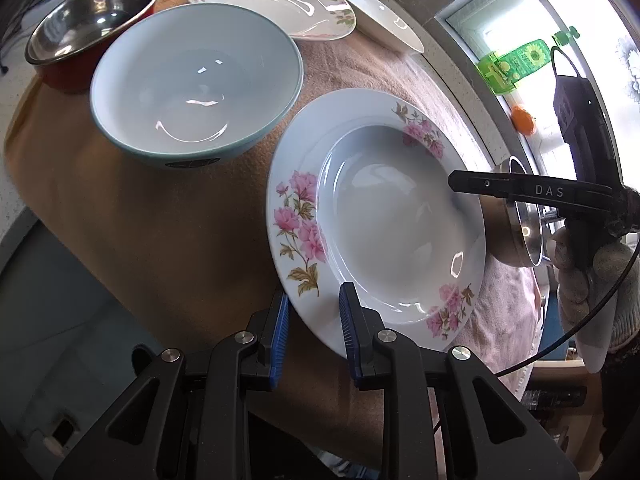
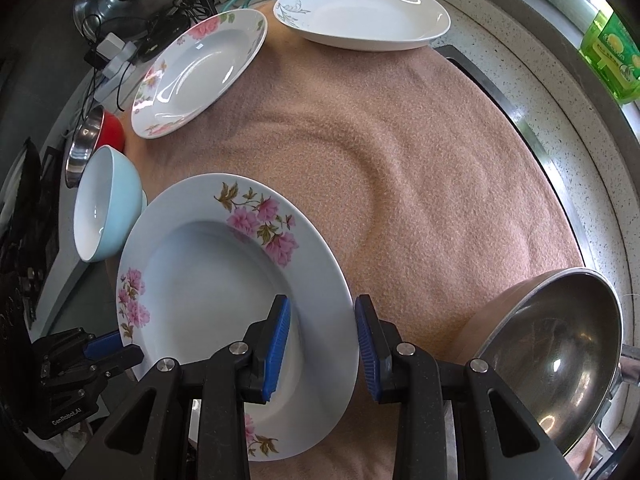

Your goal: Organize plates and bowls

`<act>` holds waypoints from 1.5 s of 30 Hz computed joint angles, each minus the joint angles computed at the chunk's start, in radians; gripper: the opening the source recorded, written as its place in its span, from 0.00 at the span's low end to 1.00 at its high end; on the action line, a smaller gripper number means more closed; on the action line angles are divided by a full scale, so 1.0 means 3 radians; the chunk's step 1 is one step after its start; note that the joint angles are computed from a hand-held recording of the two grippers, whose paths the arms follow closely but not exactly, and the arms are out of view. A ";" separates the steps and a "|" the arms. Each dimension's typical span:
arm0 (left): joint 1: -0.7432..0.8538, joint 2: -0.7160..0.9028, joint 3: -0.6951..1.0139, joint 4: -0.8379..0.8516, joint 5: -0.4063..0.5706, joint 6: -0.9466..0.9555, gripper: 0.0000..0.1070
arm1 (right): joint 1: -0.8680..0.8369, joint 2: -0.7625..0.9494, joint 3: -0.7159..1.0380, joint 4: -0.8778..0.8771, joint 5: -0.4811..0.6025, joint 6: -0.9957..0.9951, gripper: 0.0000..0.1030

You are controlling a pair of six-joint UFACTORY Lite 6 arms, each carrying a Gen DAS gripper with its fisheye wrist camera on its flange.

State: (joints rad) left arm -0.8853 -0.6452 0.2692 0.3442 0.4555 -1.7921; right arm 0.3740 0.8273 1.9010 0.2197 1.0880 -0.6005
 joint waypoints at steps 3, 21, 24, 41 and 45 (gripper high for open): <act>-0.0017 -0.0070 -0.0044 -0.0054 0.0038 0.0048 0.22 | 0.0007 -0.0119 -0.0199 -0.0005 -0.0062 0.0023 0.29; -0.0025 -0.0219 -0.0106 -0.0076 0.0223 0.0263 0.21 | -0.0133 -0.0664 -0.1133 0.0031 -0.0313 0.0068 0.29; -0.0047 -0.0208 -0.0102 -0.0023 0.0232 0.0222 0.21 | -0.0169 -0.0731 -0.1258 0.0012 -0.0352 0.0059 0.29; -0.0009 -0.0034 -0.0023 0.0070 0.0199 0.0331 0.21 | -0.0442 -0.0911 -0.1585 0.0050 -0.0522 -0.0173 0.29; 0.0034 -0.0028 -0.0021 -0.0016 0.0189 0.0468 0.21 | -0.0345 -0.0993 -0.1667 0.0063 -0.0585 -0.0109 0.29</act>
State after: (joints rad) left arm -0.8751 -0.6536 0.2631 0.3395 0.5122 -1.6516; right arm 0.2704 0.5293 1.4011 0.2384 0.9125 -0.6333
